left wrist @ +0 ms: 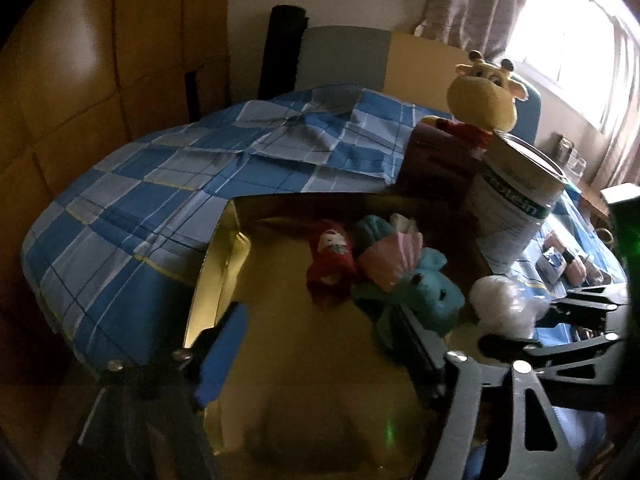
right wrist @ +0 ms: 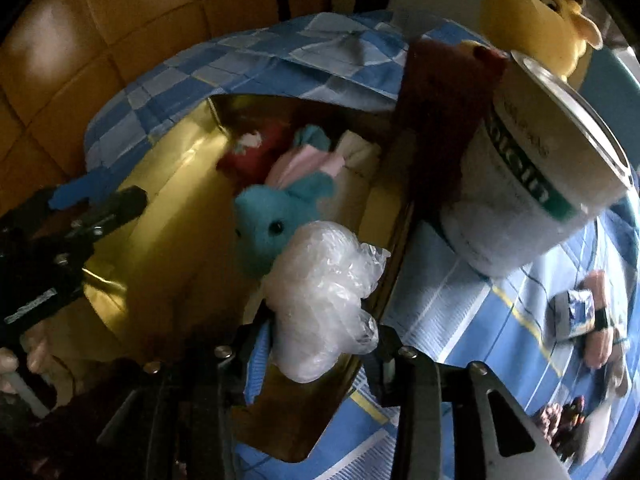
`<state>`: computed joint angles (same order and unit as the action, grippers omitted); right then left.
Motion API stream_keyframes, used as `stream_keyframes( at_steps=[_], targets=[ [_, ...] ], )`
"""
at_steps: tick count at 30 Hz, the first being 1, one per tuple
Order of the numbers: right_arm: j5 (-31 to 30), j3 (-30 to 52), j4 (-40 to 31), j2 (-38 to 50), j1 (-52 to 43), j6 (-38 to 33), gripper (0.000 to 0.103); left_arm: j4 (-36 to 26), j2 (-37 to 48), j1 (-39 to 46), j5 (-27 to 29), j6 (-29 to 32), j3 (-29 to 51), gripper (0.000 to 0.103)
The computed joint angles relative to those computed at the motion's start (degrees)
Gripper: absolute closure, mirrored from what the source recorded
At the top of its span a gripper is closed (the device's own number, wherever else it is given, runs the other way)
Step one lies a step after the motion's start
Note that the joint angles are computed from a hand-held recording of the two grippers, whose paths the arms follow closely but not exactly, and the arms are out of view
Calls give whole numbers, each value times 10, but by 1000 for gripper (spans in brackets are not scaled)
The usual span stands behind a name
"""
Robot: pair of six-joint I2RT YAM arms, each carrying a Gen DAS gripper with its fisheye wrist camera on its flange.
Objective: Organize soft objects
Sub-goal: 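Lift the clear plastic bag with the right gripper and drop it into the gold tray, then withdraw the right gripper from the tray back over the bed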
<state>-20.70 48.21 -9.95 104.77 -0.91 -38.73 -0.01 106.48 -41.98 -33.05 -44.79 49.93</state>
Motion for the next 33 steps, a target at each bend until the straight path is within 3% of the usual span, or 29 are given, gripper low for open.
stream_keyframes(
  at_steps=[6,9,20,33],
  targets=[
    [-36,-13,19,7,-17,16,52,-8,2,-11,-2,3,6,26],
    [-66,-33,18,-14,-30,11,35,-13,5,-16,-4,4,11,25],
    [-159,-58,29,-64,-136,7,34,-20,8,-33,0,18,26,25],
    [-187,54,23,22,-325,66,34,-44,44,-61,5,49,83,25]
  ],
)
